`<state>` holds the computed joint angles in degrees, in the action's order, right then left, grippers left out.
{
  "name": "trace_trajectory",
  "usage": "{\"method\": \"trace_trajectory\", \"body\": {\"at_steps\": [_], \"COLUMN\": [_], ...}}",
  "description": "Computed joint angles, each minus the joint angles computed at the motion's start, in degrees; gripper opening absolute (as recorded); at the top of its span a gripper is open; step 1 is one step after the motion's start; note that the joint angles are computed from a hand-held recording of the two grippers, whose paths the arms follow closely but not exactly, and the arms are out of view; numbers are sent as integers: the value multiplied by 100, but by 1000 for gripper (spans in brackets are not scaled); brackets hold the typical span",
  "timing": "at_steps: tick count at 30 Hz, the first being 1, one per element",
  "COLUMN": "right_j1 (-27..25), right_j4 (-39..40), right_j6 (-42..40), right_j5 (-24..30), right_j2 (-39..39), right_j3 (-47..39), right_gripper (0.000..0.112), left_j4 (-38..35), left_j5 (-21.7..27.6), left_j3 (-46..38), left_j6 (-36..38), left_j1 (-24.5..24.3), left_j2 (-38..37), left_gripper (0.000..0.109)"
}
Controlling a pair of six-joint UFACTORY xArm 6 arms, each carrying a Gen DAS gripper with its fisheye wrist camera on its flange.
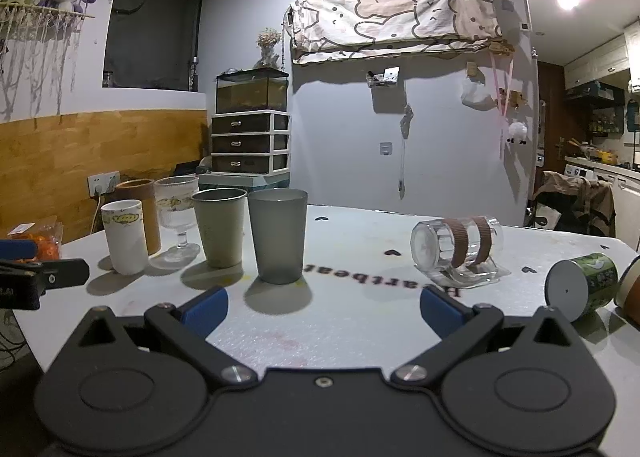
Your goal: Flip cup upright
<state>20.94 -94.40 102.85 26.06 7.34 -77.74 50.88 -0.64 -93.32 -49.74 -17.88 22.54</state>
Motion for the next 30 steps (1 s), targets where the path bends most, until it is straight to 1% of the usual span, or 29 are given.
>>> {"method": "trace_trajectory", "body": {"at_steps": [10,13,17,30], "right_j1": [1,2,5,4], "right_j4": [4,0,4,8], "right_j6": [-5,3,-3,-11], "right_j5": [3,2,9,6], "right_j2": [3,3,5,7], "right_j3": [-2,-2,-4,-7], "right_gripper": [103,103,103,103], "left_j4": [-30,-150,86,77], "left_j5": [32,16,46,52], "left_j3": [-15,1,-28,-23], "left_j6": [20,133,-107,-111], "left_j1": [-5,-10,-1,-2], "left_j2": [15,16,21,26], "left_gripper": [103,103,103,103]}}
